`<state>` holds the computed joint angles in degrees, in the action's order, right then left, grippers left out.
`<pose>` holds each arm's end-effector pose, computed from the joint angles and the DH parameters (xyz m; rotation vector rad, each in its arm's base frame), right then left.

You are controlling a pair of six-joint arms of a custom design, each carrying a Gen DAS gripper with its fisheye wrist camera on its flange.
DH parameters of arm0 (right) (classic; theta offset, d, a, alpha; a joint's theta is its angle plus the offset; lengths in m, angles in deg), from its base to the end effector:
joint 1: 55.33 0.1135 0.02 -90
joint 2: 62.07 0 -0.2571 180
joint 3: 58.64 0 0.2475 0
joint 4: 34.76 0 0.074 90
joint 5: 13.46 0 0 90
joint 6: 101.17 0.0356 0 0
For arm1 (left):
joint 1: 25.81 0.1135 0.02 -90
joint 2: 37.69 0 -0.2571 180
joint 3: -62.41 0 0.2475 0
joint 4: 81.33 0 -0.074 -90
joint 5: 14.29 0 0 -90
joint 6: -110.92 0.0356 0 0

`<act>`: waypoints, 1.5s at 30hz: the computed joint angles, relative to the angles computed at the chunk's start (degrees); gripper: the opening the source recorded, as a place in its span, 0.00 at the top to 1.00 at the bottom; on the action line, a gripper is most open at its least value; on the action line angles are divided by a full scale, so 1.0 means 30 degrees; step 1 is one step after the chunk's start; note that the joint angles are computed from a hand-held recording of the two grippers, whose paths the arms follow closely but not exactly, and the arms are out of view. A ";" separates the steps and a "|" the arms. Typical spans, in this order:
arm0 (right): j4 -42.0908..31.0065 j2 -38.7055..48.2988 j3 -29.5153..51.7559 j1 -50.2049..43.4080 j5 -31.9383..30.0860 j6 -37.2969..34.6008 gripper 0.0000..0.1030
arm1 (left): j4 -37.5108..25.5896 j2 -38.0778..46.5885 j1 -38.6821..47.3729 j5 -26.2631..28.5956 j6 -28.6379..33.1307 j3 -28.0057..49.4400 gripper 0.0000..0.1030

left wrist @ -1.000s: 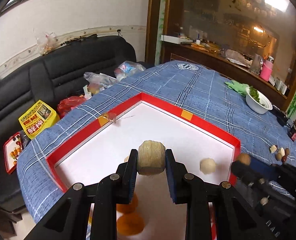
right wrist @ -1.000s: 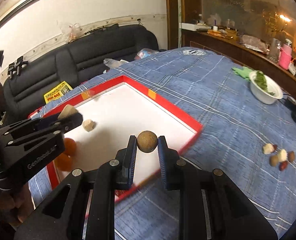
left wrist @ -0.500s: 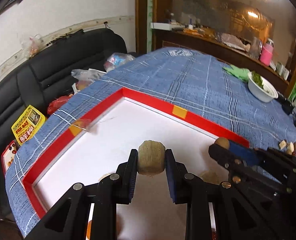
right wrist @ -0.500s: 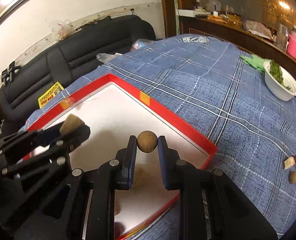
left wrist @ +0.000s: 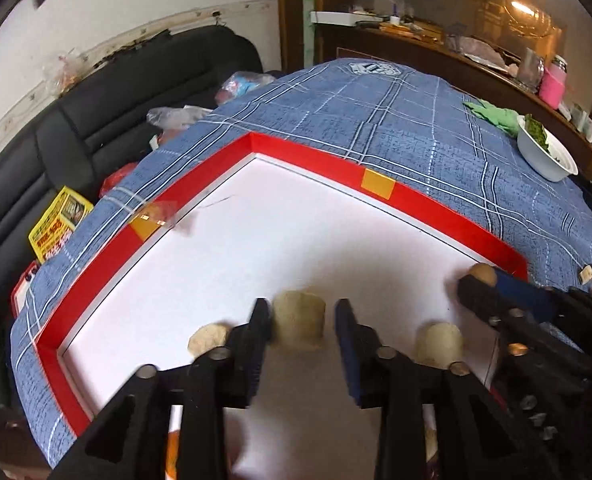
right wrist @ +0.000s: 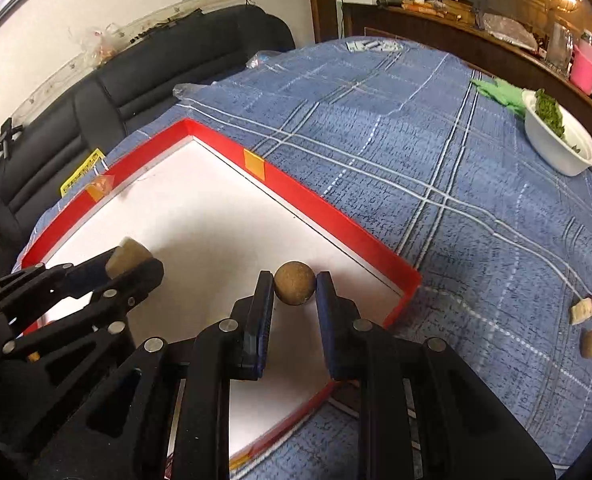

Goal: Organize fruits
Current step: 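Open the left gripper to drop the pale block while the right releases the brown ball, then grasp a brown round ball with the left gripper while the right grasps a red date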

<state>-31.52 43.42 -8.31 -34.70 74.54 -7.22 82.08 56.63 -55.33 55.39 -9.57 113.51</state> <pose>0.2781 0.1060 0.0719 -0.3760 2.4615 0.2254 0.2443 -0.1241 0.1076 -0.1428 2.5126 0.0510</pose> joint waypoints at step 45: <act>0.0911 -0.1447 -0.1918 -1.6556 -0.4057 -0.8654 0.66 | 0.1874 0.2891 -1.0542 -0.1389 -0.2963 0.3258 0.34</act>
<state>-28.79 39.08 -14.06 -84.37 62.37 -33.18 87.70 65.31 -86.96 51.22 -18.46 123.29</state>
